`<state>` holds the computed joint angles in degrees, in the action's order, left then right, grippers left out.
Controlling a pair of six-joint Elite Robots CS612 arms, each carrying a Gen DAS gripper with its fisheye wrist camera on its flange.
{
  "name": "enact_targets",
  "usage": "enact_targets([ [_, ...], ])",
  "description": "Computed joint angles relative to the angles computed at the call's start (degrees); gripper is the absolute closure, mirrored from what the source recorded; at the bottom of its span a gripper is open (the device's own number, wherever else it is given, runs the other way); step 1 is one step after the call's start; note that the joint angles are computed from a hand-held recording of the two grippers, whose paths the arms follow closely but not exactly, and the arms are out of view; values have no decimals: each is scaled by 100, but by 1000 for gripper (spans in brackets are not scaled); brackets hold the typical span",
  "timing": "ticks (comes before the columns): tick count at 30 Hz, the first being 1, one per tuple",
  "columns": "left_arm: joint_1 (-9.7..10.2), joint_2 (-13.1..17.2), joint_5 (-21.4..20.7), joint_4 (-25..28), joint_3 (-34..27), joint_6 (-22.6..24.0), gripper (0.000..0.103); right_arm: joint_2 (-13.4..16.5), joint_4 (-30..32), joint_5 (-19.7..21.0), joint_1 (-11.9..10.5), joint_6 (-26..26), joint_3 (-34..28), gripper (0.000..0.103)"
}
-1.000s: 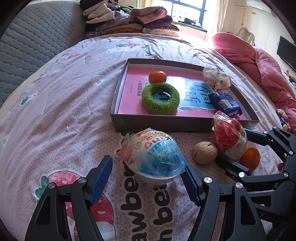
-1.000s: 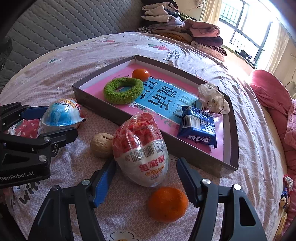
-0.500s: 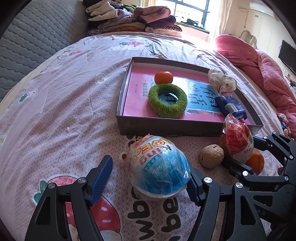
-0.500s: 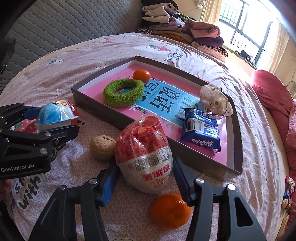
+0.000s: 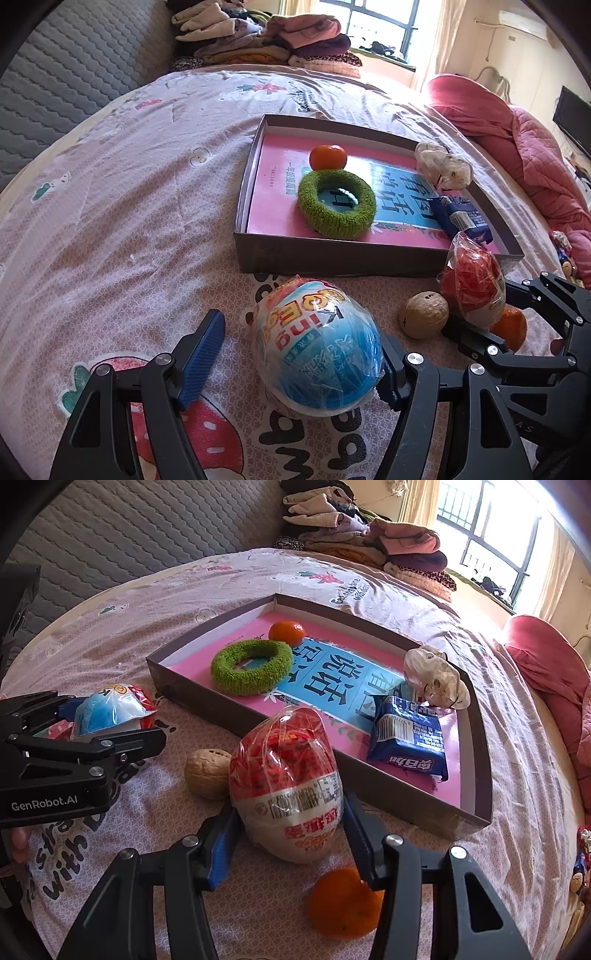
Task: Organize objects
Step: 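Close left tool on blue egg toy while right tool grasps red egg toy, then lift blue egg toy with left tool while right tool lifts red egg toy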
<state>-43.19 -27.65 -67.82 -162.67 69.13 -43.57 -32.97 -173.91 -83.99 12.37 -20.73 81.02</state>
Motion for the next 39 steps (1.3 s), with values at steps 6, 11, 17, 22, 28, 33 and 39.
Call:
enact_targets([
  [6,-7,3,13,-74,21,72,42,-11,-46,37,-5,6,31,50],
  [11,-12,13,-1,-118,22,174,49,-15,-79,66,-16,54,44,49],
  [17,-17,6,29,-219,63,194,50,-24,-85,101,-29,99,54,50],
  [22,-42,-10,121,-289,99,262,50,-37,-109,153,-44,111,69,50],
  [28,-76,-49,248,-369,149,366,50,-71,-169,224,-53,147,99,50],
  [33,-117,-88,307,-393,198,457,50,-107,-169,263,-61,152,142,50],
  [39,-158,-148,379,-483,285,477,50,-149,-195,299,-68,150,202,50],
])
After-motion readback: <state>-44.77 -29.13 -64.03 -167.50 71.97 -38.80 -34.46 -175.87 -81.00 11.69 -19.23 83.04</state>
